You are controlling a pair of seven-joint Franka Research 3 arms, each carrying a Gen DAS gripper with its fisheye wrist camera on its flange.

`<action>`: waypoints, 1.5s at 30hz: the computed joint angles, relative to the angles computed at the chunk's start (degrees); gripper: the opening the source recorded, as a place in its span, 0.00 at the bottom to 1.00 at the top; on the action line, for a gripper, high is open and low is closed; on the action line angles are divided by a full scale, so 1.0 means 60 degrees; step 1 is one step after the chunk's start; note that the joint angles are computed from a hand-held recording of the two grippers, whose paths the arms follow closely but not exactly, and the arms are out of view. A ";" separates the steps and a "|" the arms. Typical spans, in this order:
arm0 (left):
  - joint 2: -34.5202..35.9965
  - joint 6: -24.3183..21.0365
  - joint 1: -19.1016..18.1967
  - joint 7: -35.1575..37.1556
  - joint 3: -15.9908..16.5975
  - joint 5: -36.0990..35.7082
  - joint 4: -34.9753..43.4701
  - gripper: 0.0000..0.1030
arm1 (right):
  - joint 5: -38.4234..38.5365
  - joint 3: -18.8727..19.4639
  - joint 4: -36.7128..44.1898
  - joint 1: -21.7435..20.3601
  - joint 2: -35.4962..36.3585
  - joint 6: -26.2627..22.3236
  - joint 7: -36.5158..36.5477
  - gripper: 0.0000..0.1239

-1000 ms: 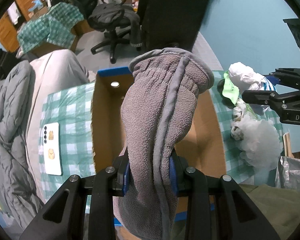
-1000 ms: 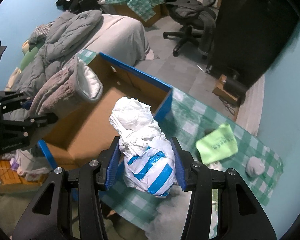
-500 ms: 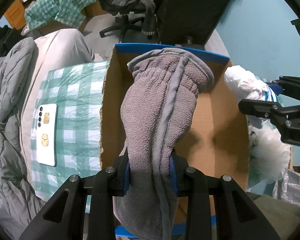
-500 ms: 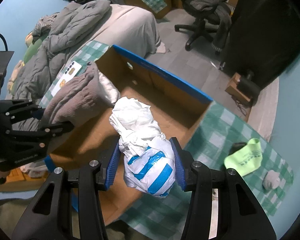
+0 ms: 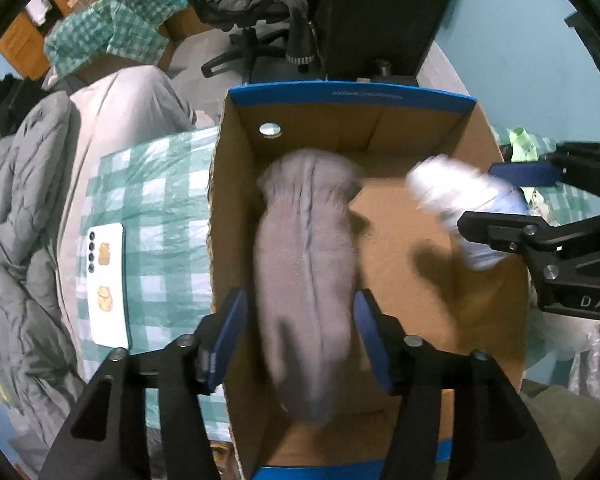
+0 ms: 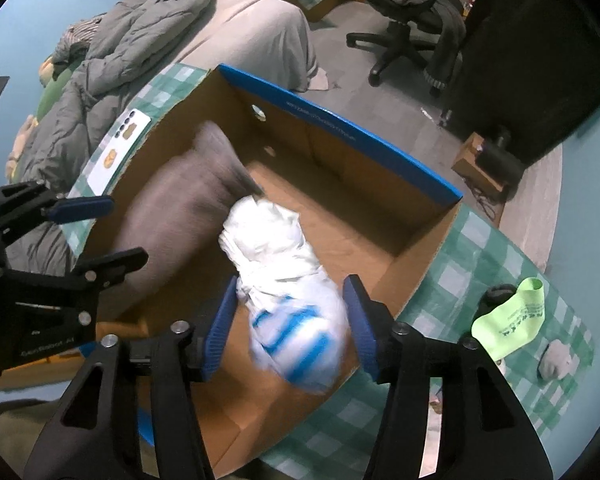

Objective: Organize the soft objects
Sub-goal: 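Release the mitten with the left tool while the right tool drops the sock into the box, then move the left tool to the bath puff while the right tool reaches the grey sock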

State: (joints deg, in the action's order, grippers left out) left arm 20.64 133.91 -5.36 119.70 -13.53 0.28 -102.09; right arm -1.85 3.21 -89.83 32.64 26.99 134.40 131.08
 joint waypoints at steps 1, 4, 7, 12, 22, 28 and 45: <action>-0.0012 0.0062 0.0007 0.0035 -0.0001 0.0014 -0.0015 0.63 | -0.0076 -0.0034 0.0009 0.0039 0.0000 -0.0004 0.0050 0.52; -0.0074 0.0102 0.0054 0.0166 -0.0024 -0.0039 -0.0016 0.68 | -0.0219 -0.0081 -0.0054 0.0094 -0.0073 0.0030 0.0164 0.55; -0.0082 -0.0033 0.0062 0.0197 -0.0020 -0.0089 0.0086 0.68 | -0.0267 -0.0086 -0.0159 0.0081 -0.0192 0.0045 0.0257 0.55; -0.0267 -0.0024 0.0036 0.0231 -0.0033 -0.0148 0.0005 0.69 | -0.0392 -0.0087 -0.0361 0.0056 -0.0466 0.0006 0.0383 0.57; -0.0672 -0.0179 -0.0072 0.0251 -0.0089 -0.0503 -0.0204 0.73 | -0.0837 -0.0009 -0.1365 -0.0077 -0.1436 0.0103 0.0694 0.60; -0.1026 -0.0288 -0.0248 0.0264 -0.0175 -0.0730 -0.0476 0.73 | -0.1116 0.0107 -0.2310 -0.0261 -0.2282 0.0154 0.0996 0.60; -0.1966 0.0027 -0.1160 0.0289 -0.0379 -0.0885 -0.1527 0.76 | -0.1322 0.0799 -0.5758 -0.1367 -0.5216 0.0123 0.1950 0.60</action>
